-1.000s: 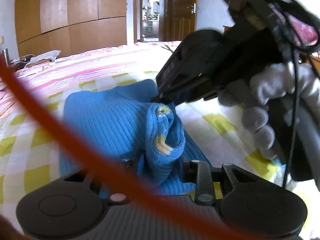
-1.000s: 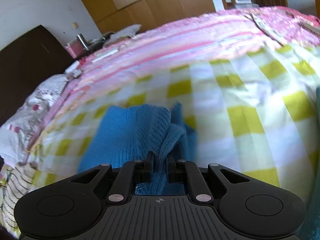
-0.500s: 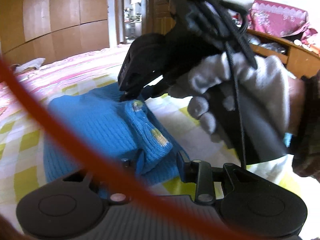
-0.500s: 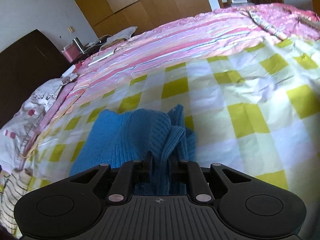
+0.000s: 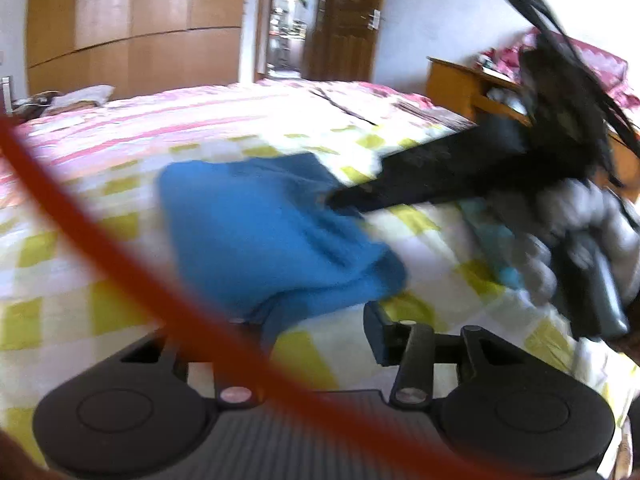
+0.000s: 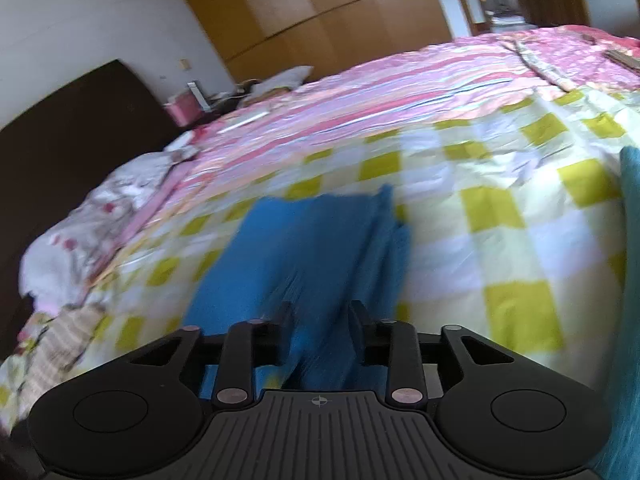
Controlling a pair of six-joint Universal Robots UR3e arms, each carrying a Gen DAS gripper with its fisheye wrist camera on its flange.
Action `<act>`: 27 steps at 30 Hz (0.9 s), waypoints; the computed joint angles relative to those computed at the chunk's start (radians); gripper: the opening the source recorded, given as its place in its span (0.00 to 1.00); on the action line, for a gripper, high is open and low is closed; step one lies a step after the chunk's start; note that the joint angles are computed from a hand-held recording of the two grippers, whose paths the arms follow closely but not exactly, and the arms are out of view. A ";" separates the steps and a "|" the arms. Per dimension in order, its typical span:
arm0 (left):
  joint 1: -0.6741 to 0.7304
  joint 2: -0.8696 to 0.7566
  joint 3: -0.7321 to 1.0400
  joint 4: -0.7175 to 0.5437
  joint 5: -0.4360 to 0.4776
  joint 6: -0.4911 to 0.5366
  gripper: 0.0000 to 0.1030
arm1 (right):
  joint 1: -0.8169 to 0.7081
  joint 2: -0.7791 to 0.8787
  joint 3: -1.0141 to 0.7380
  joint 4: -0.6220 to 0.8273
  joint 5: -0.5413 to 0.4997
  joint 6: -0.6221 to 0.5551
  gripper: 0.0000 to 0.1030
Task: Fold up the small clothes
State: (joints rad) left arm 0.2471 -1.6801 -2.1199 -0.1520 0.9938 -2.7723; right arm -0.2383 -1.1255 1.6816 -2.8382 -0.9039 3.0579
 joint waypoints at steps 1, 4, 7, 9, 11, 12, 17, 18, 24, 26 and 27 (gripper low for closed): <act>0.006 0.001 -0.005 0.017 0.009 -0.007 0.51 | -0.006 -0.017 0.020 0.020 0.026 -0.019 0.45; 0.026 -0.025 0.029 0.030 0.041 -0.045 0.52 | 0.025 -0.026 0.037 0.029 -0.030 -0.060 0.36; 0.045 -0.037 0.056 0.030 0.045 -0.106 0.54 | 0.048 -0.004 0.016 0.042 -0.097 -0.037 0.07; 0.052 -0.060 0.080 0.043 0.048 -0.137 0.61 | 0.020 -0.010 0.037 0.036 -0.058 -0.013 0.05; 0.054 -0.106 0.117 0.053 0.047 -0.172 0.63 | -0.006 -0.037 0.088 -0.003 -0.049 -0.007 0.04; 0.057 -0.139 0.141 0.050 0.042 -0.183 0.65 | -0.023 -0.052 0.121 -0.021 -0.039 -0.008 0.04; 0.048 -0.257 0.272 -0.067 0.041 -0.237 0.66 | -0.055 -0.030 0.166 -0.046 -0.055 0.014 0.08; 0.049 -0.266 0.284 -0.070 0.035 -0.244 0.66 | -0.053 -0.036 0.166 -0.044 -0.051 0.010 0.15; 0.034 -0.270 0.309 -0.083 0.034 -0.207 0.66 | -0.021 -0.063 0.177 -0.176 -0.078 0.029 0.58; 0.024 -0.285 0.329 -0.091 0.041 -0.204 0.67 | 0.003 -0.028 0.139 -0.218 -0.113 0.049 0.61; 0.018 -0.292 0.336 -0.091 0.045 -0.202 0.69 | 0.015 -0.003 0.102 -0.211 -0.131 0.058 0.61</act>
State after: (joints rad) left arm 0.2654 -1.9718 -1.7836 -0.2429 1.0390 -2.9745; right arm -0.2235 -1.1284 1.7840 -3.0487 -1.0346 3.1160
